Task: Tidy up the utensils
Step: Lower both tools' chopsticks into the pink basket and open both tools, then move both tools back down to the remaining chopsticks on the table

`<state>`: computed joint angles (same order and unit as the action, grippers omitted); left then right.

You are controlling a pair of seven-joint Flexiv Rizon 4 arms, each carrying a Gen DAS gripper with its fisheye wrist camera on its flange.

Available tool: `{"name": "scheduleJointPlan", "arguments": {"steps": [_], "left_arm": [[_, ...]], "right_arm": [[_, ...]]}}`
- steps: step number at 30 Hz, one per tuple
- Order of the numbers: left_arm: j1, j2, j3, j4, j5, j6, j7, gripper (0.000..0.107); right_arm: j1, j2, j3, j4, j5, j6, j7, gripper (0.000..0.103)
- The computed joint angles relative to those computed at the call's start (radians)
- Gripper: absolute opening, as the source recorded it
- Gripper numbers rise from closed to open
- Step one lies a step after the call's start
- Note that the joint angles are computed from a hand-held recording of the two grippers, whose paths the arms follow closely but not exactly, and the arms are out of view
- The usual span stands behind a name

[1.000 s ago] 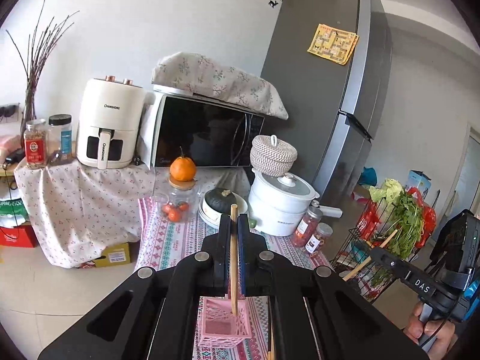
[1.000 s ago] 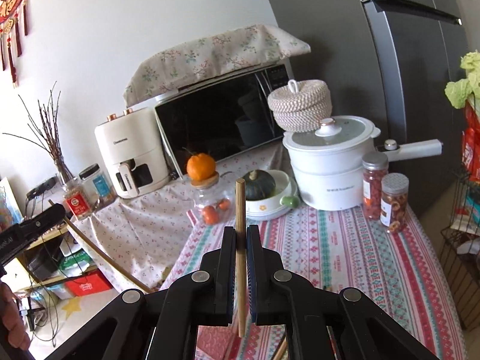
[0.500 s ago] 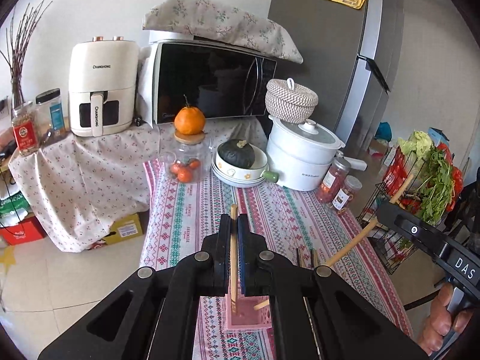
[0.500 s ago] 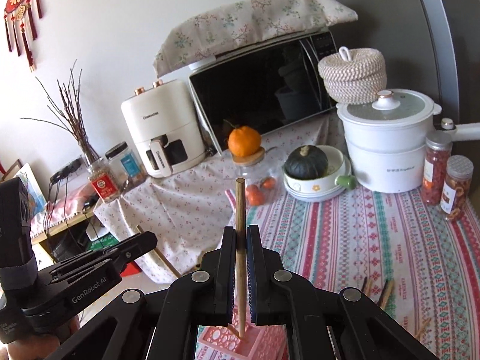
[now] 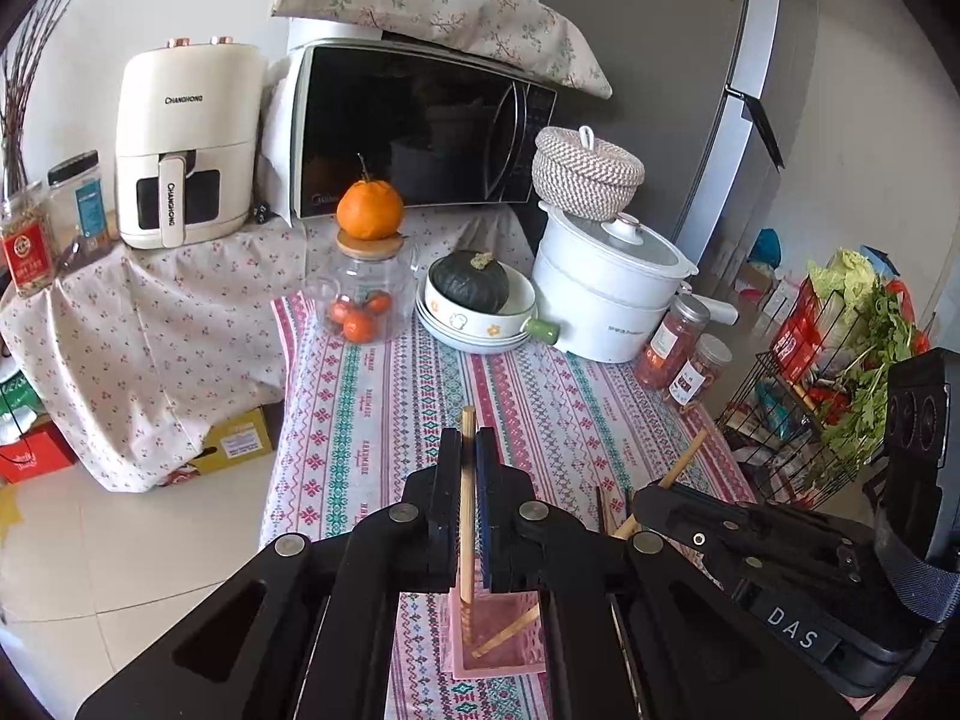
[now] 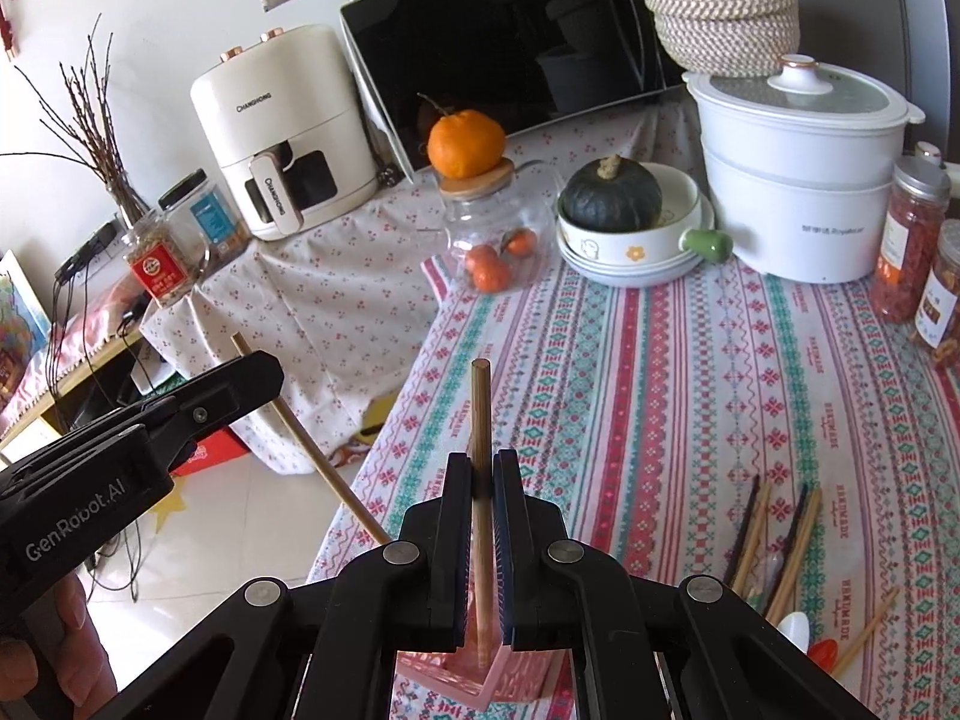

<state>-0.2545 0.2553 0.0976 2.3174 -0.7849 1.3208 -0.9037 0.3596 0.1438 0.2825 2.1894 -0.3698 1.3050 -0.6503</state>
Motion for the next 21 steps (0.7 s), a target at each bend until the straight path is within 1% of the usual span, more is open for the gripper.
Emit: {"name": "scheduleJointPlan", "arguments": {"steps": [3, 7, 9, 11, 12, 13, 14, 15, 16, 18, 20, 21], "left_arm": [[-0.023, -0.012, 0.002, -0.001, -0.042, 0.026, 0.033, 0.004], [-0.045, -0.019, 0.000, 0.002, -0.098, 0.055, 0.066, 0.005], [-0.043, -0.018, -0.005, 0.002, -0.096, 0.058, 0.064, 0.006], [-0.030, -0.014, -0.009, 0.003, -0.071, 0.048, 0.043, 0.011], [-0.027, -0.011, -0.010, 0.005, -0.063, 0.043, 0.034, 0.023], [-0.026, -0.008, -0.011, 0.009, -0.060, 0.045, 0.024, 0.038], [-0.034, -0.005, -0.009, 0.014, -0.071, 0.055, 0.022, 0.045], [-0.043, -0.001, -0.006, 0.019, -0.086, 0.062, 0.023, 0.054], [-0.042, 0.004, -0.005, 0.022, -0.084, 0.056, 0.011, 0.057], [-0.029, 0.017, -0.004, 0.026, -0.057, 0.022, -0.024, 0.060], [-0.005, 0.031, -0.012, 0.034, -0.002, -0.002, -0.075, 0.067], [0.007, 0.039, -0.018, 0.038, 0.031, -0.012, -0.102, 0.072]], "right_arm": [[-0.003, -0.005, -0.003, -0.001, 0.004, 0.009, 0.006, 0.006], [-0.011, -0.009, -0.005, 0.005, 0.002, 0.023, 0.026, 0.010], [-0.008, -0.006, -0.009, 0.005, 0.021, 0.021, 0.022, 0.011], [-0.003, -0.001, -0.013, 0.008, 0.051, 0.029, 0.009, 0.013], [-0.002, 0.003, -0.014, 0.010, 0.062, 0.034, 0.003, 0.016], [-0.006, 0.007, -0.013, 0.012, 0.061, 0.039, 0.006, 0.023], [-0.011, 0.012, -0.011, 0.017, 0.056, 0.046, 0.012, 0.027], [-0.014, 0.019, -0.010, 0.021, 0.058, 0.052, 0.012, 0.033], [-0.012, 0.028, -0.012, 0.025, 0.070, 0.056, 0.002, 0.036], [-0.014, 0.049, -0.014, 0.036, 0.087, 0.062, -0.013, 0.041], [-0.036, 0.076, -0.007, 0.054, 0.072, 0.065, -0.004, 0.048], [-0.048, 0.091, -0.003, 0.065, 0.062, 0.064, 0.003, 0.054]]}}
